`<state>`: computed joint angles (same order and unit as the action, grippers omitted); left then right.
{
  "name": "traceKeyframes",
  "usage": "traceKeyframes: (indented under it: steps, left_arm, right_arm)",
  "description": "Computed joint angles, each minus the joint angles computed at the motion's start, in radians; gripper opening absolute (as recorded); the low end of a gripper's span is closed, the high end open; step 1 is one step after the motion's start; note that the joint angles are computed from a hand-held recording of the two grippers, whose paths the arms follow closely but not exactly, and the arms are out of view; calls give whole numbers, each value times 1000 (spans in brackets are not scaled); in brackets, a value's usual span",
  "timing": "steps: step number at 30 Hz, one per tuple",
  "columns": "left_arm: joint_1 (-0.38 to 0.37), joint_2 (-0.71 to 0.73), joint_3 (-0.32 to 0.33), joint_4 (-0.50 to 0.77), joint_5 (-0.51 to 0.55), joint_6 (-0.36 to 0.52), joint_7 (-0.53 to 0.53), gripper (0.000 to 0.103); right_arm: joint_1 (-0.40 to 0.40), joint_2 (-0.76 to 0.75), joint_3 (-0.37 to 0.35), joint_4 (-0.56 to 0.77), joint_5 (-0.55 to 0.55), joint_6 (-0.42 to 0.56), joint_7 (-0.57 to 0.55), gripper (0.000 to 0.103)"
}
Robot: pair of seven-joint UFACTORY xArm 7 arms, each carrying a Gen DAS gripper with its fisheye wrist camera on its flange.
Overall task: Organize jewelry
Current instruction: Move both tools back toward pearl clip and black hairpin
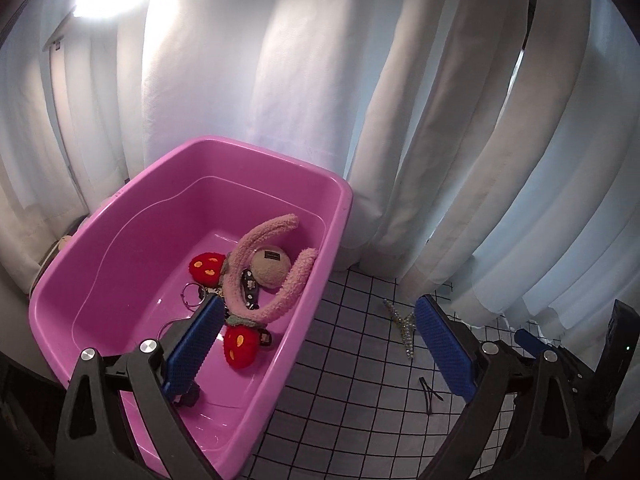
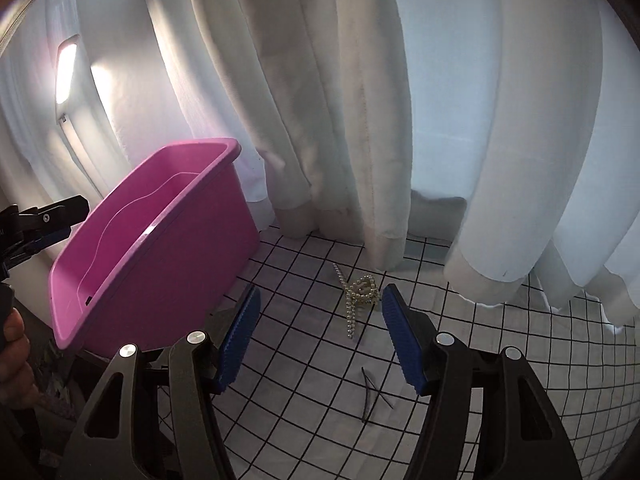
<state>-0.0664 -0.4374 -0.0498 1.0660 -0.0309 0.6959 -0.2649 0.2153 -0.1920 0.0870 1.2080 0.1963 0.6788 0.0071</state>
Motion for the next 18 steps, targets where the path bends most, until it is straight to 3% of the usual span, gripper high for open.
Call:
traceKeyframes:
  steps: [7,12,18]
  left_arm:
    - [-88,83,-41,17,-45,4,43,94]
    - [-101,165,-67,33,-11,8,17,94]
    - [-118,295,-71,73,26,-17,5,94]
  right_arm:
    - [-31,-81,-38,-168,21,1,-4,61]
    - [-22,-83,-40,-228,47,-11,-26,61]
    - [-20,-64,-26,-284,29,-95,-29,60]
